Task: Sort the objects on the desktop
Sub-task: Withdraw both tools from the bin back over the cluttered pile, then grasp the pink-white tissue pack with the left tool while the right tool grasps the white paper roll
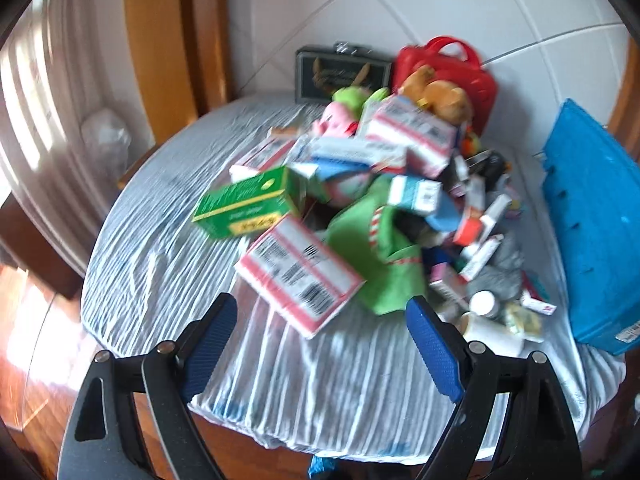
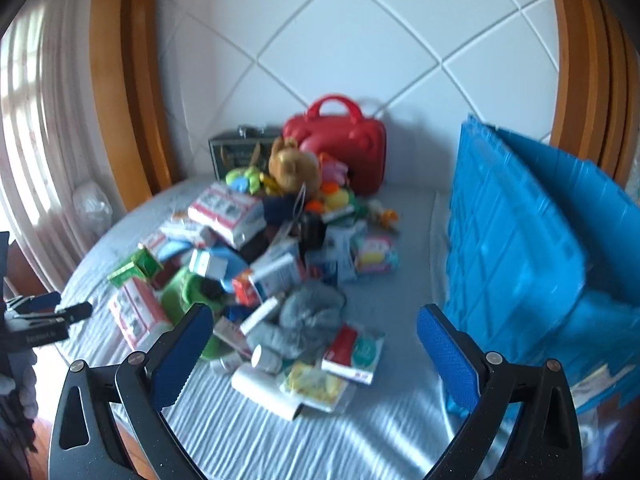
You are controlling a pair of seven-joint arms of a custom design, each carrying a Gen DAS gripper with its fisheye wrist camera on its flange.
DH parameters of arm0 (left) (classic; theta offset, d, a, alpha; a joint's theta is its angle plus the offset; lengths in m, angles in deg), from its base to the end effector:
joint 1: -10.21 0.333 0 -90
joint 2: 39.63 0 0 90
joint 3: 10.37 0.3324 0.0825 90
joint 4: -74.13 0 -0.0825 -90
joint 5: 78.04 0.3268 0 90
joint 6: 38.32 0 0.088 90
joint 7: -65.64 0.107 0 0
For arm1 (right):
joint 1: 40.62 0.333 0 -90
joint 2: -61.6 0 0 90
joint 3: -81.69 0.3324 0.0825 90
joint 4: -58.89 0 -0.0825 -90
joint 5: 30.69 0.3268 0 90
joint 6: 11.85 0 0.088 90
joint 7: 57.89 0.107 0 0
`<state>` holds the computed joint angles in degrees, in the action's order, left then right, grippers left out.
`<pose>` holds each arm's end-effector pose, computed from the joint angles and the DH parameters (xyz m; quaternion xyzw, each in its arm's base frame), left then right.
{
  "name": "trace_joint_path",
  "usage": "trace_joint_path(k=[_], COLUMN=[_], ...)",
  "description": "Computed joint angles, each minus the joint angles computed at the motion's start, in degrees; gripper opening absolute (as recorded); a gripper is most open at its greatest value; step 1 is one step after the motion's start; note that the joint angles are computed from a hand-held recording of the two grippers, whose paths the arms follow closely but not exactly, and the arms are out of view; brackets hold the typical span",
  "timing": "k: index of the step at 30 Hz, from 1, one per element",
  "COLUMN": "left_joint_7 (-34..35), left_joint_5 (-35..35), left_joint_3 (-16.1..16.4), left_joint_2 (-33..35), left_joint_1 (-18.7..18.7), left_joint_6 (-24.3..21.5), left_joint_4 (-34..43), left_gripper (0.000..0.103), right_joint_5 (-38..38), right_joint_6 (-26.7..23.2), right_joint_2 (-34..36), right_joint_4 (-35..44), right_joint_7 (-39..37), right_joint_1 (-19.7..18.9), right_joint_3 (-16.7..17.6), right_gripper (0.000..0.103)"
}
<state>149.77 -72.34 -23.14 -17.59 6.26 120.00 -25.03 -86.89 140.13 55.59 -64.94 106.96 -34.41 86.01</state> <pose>0.6343 -0.1709 0.4845 -0.5897 0.7401 -0.2714 0.1757 0.4892 0.1156 0.5424 -0.5122 0.7469 -0.3471 0.2438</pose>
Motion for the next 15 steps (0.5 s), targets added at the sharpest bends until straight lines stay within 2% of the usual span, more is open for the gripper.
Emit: trace_joint_path(k=[4, 8, 10, 12, 13, 14, 15], left_joint_7=[-3.21, -6.17, -7.57, -11.19, -12.65, -14.13, -15.35], left_joint_5=[-0.81, -2.5, -2.51, -0.77, -0.19, 0.34, 0.89], left_joint_3=[1.25, 0.94, 0.98, 2.89, 3.38, 3.85, 4.3], left_joint_2=[5.21, 11.75, 15.42, 19.13, 20.97, 23.07, 25.24], left_joint_1=[0.28, 0.11, -0.91, -3.43, -4.29, -5.14, -5.92], left_joint_6=[-4.06, -9.99, -12.73, -15.7, -17.14, -19.11, -21.59], left_joint_4=[4.97, 13.91, 19.65, 25.96, 28.94, 32.4, 36.09], left_gripper=[0.087, 0.087, 0.087, 0.087, 0.087, 0.087, 0.087], right_joint_5=[5.03, 11.93, 14.56, 18.84, 20.67, 20.58, 22.31], right_joint_6=[-0.08, 3.58, 5.2, 7.28, 7.66, 5.49, 6.33], right_joint_2=[3.82, 8.35, 10.02, 11.76, 12.49, 13.3, 13.94], right_joint_4=[0.24, 0.37, 0.36, 0.44, 0.62, 1.75, 1.75], right_joint_7=[-3.5, -9.93, -12.44, -17.08, -19.2, -17.85, -20.21], right_joint_1=[0.74, 1.31, 1.56, 1.52, 1.61, 2.51, 2.32], right_joint_3=[-1.08, -3.51, -4.79, -5.82, -6.34, -7.23, -7.57], right_gripper=[0.103, 0.103, 0.103, 0.103, 0.103, 0.103, 0.103])
